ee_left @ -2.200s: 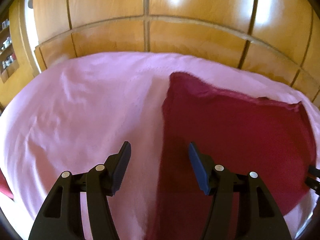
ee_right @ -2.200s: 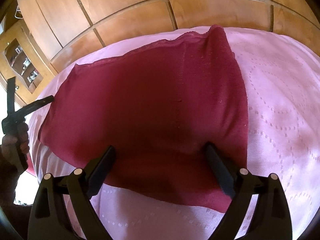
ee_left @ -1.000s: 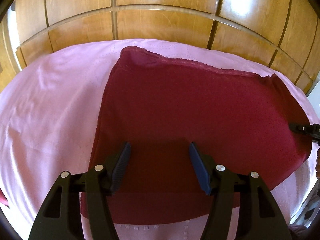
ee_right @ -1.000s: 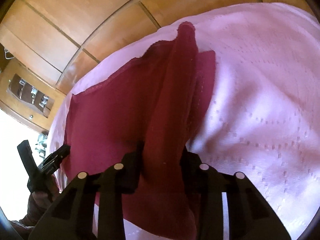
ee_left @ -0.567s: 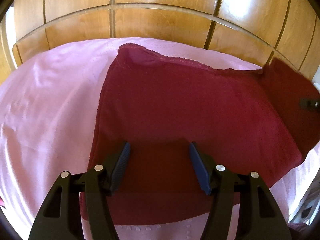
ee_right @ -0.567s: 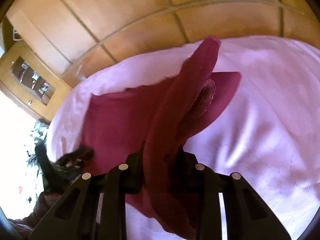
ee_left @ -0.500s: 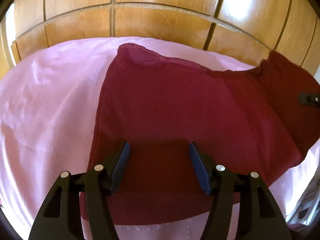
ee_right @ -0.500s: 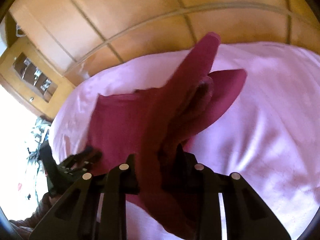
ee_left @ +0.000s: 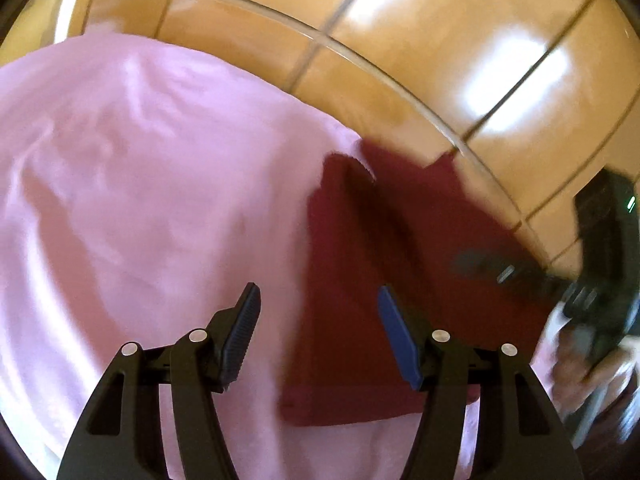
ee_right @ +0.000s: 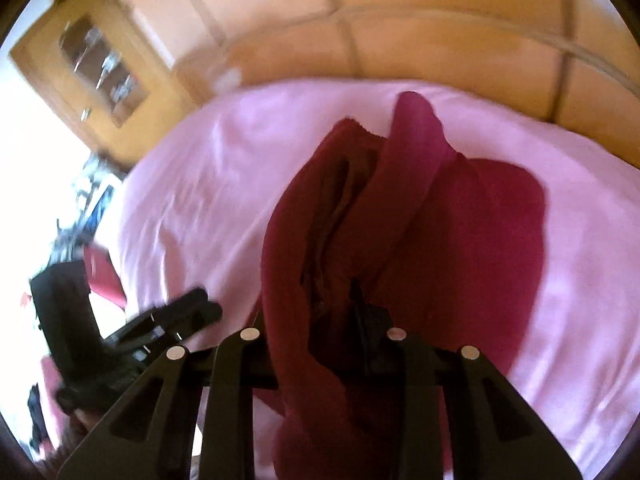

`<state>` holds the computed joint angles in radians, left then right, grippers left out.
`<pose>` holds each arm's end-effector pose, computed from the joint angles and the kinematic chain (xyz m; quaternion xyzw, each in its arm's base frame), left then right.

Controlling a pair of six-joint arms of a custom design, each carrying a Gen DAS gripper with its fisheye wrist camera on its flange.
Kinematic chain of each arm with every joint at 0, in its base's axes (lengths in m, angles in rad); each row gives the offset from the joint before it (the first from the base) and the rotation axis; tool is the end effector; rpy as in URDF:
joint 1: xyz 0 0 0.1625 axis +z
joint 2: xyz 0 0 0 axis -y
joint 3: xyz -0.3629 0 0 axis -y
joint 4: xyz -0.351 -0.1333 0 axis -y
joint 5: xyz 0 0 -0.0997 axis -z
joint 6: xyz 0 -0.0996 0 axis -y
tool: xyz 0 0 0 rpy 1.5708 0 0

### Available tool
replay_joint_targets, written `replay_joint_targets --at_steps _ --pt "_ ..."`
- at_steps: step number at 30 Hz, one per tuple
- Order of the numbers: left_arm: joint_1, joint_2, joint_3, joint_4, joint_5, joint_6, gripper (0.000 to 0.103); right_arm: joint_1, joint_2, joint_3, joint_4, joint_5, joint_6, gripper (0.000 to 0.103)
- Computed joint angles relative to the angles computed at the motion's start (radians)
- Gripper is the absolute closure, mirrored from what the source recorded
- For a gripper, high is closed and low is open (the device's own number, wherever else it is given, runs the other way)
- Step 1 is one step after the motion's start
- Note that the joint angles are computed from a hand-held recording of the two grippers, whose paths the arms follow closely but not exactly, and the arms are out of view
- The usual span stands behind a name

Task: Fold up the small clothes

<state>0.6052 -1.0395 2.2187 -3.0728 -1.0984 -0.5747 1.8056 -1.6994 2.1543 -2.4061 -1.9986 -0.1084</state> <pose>-0.2607 -0.3975 0.0985 0.1495 0.9486 -0.2730 0.0570 0.1813 -0.3627 0.3211 0.1243 -0.9523 0.1975 0.1964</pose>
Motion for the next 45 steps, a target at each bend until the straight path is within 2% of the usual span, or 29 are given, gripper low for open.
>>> replay_joint_targets --at_steps 2,3,4,5,8,10,13,17,19,22,23,24,25,27,28,30,33,36,38,39,41,42,45 --pt "0.01 -0.023 0.013 -0.013 -0.009 -0.025 0.043 -0.016 -0.001 0.015 0.015 0.074 -0.037 0.071" --pt "0.017 -0.034 0.019 -0.02 -0.023 -0.032 0.043 -0.036 -0.021 0.026 0.031 0.148 -0.07 0.061" --pt "0.029 -0.048 0.024 -0.026 -0.04 -0.038 0.043 -0.058 -0.045 0.034 0.055 0.214 -0.09 0.039" --pt "0.036 -0.056 0.024 -0.027 -0.05 -0.039 0.043 -0.081 -0.09 0.046 0.087 0.281 -0.105 0.028" --pt "0.052 -0.083 0.027 -0.034 -0.096 -0.043 0.043 -0.102 -0.216 0.096 0.088 0.327 -0.154 0.03" --pt "0.045 -0.093 0.029 -0.049 -0.114 -0.048 0.043 -0.142 -0.328 0.13 0.121 0.356 -0.178 0.034" --pt "0.025 -0.086 0.011 -0.069 -0.153 -0.022 0.043 -0.18 -0.465 0.193 0.14 0.326 -0.229 0.039" --pt "-0.024 -0.018 -0.047 -0.066 -0.177 0.049 0.035 -0.256 -0.545 0.27 0.159 0.293 -0.266 0.04" --pt "-0.064 0.034 -0.085 0.005 -0.114 0.073 0.035 -0.267 -0.527 0.321 0.092 0.276 -0.275 0.038" --pt "-0.138 0.121 -0.144 0.261 0.163 0.045 0.035 -0.26 -0.509 0.365 0.019 0.277 -0.285 0.032" --pt "-0.14 0.14 -0.151 0.327 0.216 0.016 0.035 -0.256 -0.492 0.35 0.023 0.286 -0.29 0.03" --pt "-0.125 0.145 -0.141 0.351 0.226 -0.018 0.035 -0.272 -0.501 0.332 0.062 0.33 -0.301 0.029" --pt "-0.109 0.134 -0.128 0.333 0.201 -0.028 0.033 -0.303 -0.546 0.328 0.097 0.365 -0.318 0.024" --pt "-0.083 0.106 -0.092 0.263 0.163 -0.037 0.027 -0.355 -0.584 0.317 0.072 0.409 -0.32 0.02" --pt "-0.068 0.096 -0.082 0.233 0.142 -0.031 0.027 -0.408 -0.593 0.304 0.069 0.453 -0.32 0.019" --pt "-0.045 0.09 -0.073 0.188 0.09 -0.012 0.026 -0.489 -0.568 0.275 0.046 0.505 -0.3 0.018" --pt "-0.006 0.106 -0.082 0.142 -0.006 0.03 0.026 -0.51 -0.44 0.249 -0.093 0.47 -0.25 0.018" --pt "0.015 0.118 -0.071 0.067 -0.073 0.063 0.031 -0.515 -0.301 0.205 -0.156 0.441 -0.212 0.022" --pt "0.02 0.123 -0.067 0.042 -0.1 0.091 0.042 -0.51 -0.249 0.184 -0.159 0.452 -0.197 0.041" --pt "0.025 0.128 -0.067 0.033 -0.117 0.103 0.048 -0.495 -0.245 0.182 -0.165 0.44 -0.195 0.046" --pt "0.03 0.133 -0.068 0.013 -0.145 0.13 0.055 -0.456 -0.237 0.165 -0.169 0.407 -0.208 0.068" --pt "0.035 0.134 -0.07 0.005 -0.163 0.147 0.061 -0.433 -0.237 0.157 -0.176 0.393 -0.212 0.07" --pt "0.065 0.151 -0.085 -0.056 -0.263 0.176 0.067 -0.369 -0.253 0.141 -0.214 0.37 -0.228 0.074"
